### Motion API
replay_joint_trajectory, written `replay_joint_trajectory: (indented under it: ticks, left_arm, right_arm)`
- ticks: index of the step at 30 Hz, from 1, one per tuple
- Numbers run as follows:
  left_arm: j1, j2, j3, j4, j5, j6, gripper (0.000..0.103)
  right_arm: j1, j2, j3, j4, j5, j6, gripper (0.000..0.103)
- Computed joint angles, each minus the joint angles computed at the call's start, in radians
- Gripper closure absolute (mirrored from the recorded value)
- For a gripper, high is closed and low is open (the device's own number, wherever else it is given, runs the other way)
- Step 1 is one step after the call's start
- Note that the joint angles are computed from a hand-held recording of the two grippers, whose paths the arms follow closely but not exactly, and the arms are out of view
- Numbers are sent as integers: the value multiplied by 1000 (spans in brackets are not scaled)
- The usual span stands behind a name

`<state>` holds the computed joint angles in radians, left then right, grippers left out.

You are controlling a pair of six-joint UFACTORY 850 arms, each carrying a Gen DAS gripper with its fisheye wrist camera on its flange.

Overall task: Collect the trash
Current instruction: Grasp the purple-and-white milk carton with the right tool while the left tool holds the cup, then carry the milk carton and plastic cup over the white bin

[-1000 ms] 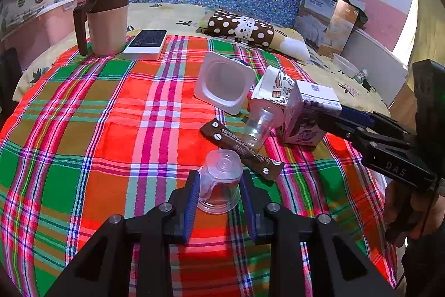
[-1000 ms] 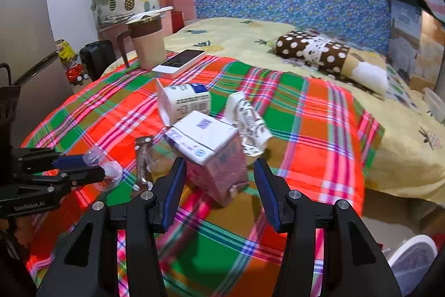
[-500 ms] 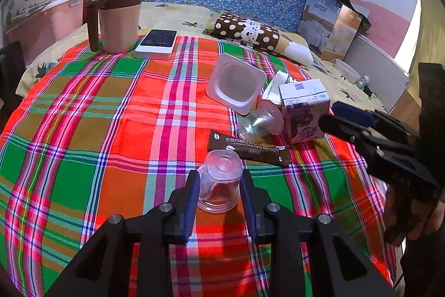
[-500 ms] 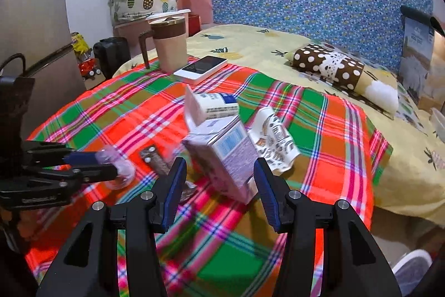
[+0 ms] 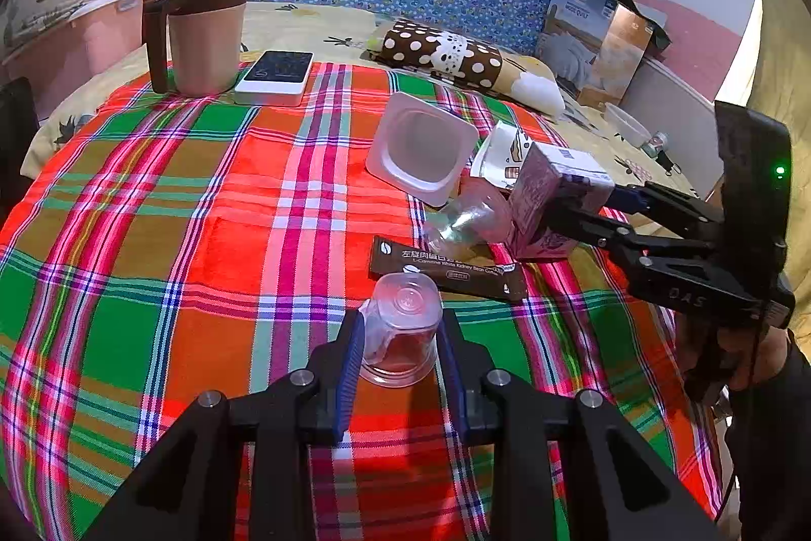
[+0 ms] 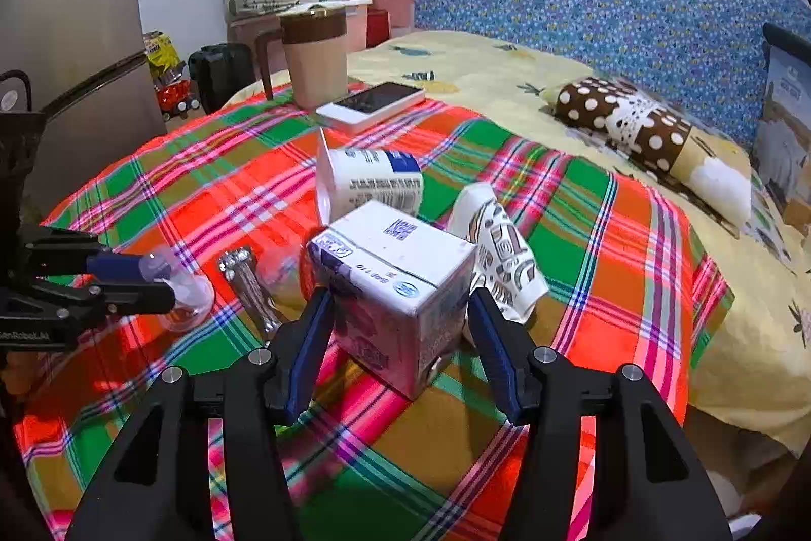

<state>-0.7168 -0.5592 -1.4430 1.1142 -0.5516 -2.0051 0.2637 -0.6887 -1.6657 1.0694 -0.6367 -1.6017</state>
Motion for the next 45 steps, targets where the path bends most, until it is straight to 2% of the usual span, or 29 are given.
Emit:
replay_joint_trajectory:
  ticks: [2,6,9,13,16,22,26,29,33,36,45]
  left_arm:
    - [0,-2,-4,-3,-1,4,73]
    - [0,-2,-6,-5,-1,4,73]
    - [-1,0,-4,0,-3,-3,73]
    - [-3,7,7,3,-5,-13,73]
    - [-3,11,14,8,-3,-21,73]
    - [-1,14,22,14,2,-31,73]
    - [-1,15,24,14,3,-30,73]
    - [-1,16,25,17,4,-31,73]
    - [-3,17,27,21,6,-34,73]
    - [-8,16,22,24,8,-33,73]
    - [-41,15,4,62,27,-33,73]
  right_arm:
    - [-2,2,4,-5,-7,15,46]
    - [-11,10,4,-25,-107,61,46]
    - [-9,46,52,-13,-140,24,46]
    - [3,96,126,36,-75,-74,46]
    - [18,105,142,70,13,-147,46]
    - [29,84,110,73,21,-195,46]
    - [30,60,72,21,12,-101,46]
    - [24,63,72,12,-6,-22,57]
    - [22,104,131,30,28,46,57]
    - [23,151,193,20,86,111,58]
    - [-13,244,328,121,113,112,59]
